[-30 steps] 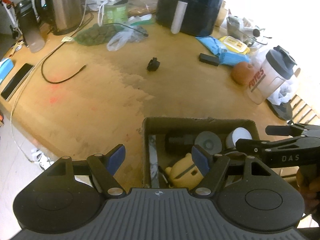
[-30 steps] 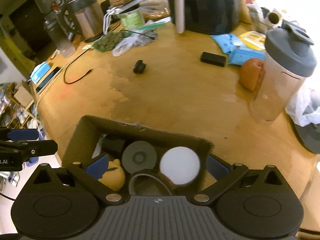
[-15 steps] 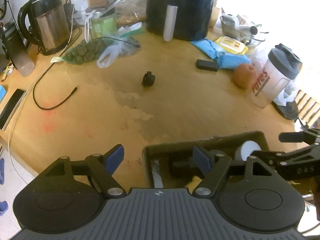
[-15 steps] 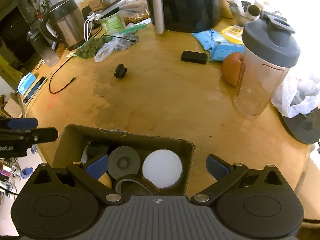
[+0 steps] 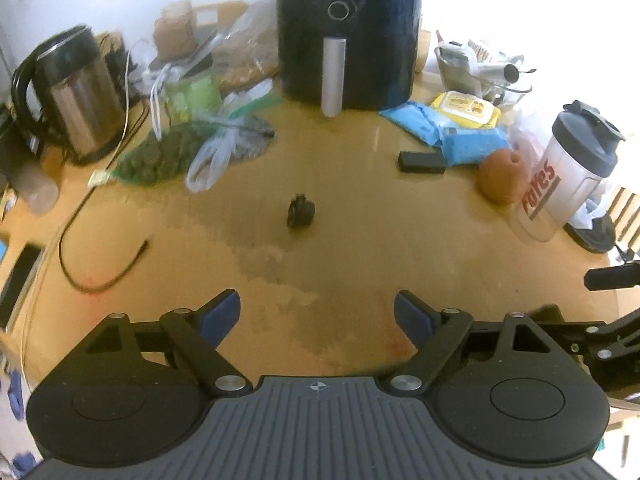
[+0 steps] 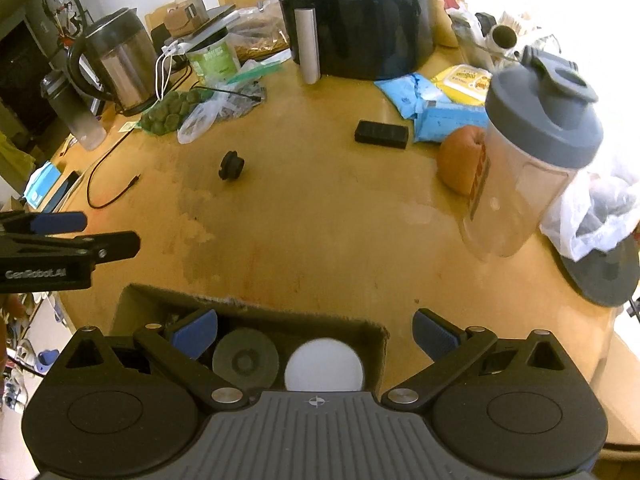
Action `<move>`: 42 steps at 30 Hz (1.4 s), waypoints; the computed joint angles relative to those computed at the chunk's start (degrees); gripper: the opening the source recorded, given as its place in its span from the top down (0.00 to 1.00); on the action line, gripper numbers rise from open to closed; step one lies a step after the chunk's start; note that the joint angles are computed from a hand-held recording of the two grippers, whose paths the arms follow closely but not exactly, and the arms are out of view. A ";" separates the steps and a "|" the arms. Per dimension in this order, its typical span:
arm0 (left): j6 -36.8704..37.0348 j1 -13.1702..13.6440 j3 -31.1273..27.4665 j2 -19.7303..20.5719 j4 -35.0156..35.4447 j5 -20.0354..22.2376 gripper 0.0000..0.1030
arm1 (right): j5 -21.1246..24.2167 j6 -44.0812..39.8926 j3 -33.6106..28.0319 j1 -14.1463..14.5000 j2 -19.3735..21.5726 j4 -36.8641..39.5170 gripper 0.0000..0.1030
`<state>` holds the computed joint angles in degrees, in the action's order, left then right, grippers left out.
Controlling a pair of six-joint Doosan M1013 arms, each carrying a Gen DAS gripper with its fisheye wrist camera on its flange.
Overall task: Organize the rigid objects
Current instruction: 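Move the left tool to the small black knob and grasp it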
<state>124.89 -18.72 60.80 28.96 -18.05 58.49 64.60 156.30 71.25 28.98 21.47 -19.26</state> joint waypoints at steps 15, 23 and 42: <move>1.43 -2.03 -7.71 6.37 2.81 -1.60 0.18 | 1.96 -2.63 -4.35 -1.83 1.65 -3.10 0.00; 2.57 -2.99 -7.04 7.45 4.40 -4.23 0.19 | 2.12 1.35 -2.42 -1.94 0.61 -2.76 0.00; 3.33 -5.01 -6.66 10.84 12.16 -11.28 0.38 | 2.24 8.37 0.25 -1.04 -0.51 -1.41 0.00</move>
<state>128.22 -23.73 54.14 39.81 -5.89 47.21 66.84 164.67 71.50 27.94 20.96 -20.67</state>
